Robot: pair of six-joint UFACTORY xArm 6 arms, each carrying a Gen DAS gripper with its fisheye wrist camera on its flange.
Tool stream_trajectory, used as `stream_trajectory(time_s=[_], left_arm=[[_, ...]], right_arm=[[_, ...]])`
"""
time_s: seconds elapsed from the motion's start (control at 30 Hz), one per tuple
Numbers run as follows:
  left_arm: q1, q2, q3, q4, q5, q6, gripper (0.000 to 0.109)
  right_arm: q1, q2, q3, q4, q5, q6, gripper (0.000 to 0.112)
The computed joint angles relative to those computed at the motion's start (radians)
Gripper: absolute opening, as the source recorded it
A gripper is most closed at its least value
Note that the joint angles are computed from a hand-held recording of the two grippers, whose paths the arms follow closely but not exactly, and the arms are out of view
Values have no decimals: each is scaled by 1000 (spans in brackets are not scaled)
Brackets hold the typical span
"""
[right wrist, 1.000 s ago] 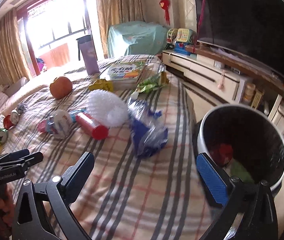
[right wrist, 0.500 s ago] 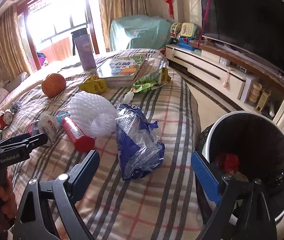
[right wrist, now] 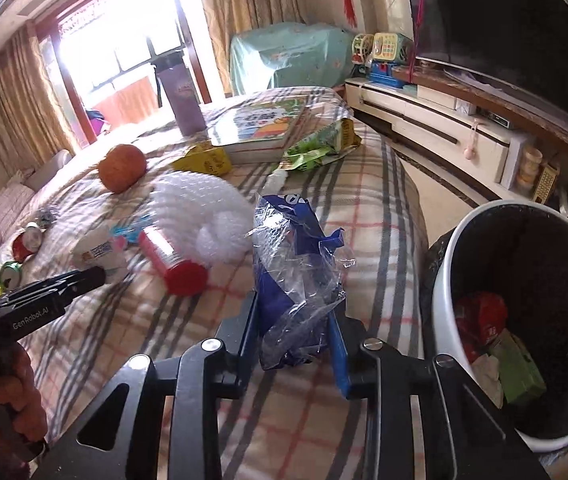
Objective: Collect trash
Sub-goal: 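Grasp the silver foil wrapper with the left gripper while the right grasps the blue plastic bag, then carry the foil wrapper and blue plastic bag with both grippers over the bin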
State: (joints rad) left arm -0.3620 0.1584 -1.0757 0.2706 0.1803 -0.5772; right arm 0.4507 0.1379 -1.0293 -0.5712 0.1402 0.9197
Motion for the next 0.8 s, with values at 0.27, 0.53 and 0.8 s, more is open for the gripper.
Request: stream_trajectory(time_s=[0.27,0.53,0.8], left_arm=[[-67,-95,98,-110,-27,114,22],[-139,-123,118,-156,-26,172,22],[-179,-128,111,-149,-22,186,22]], right_arm=[[6,-112,127,-34,-39,74,31],[4,-199,197,-152,-25,205,31],[-3,-268,247,-240,-10,295,31]])
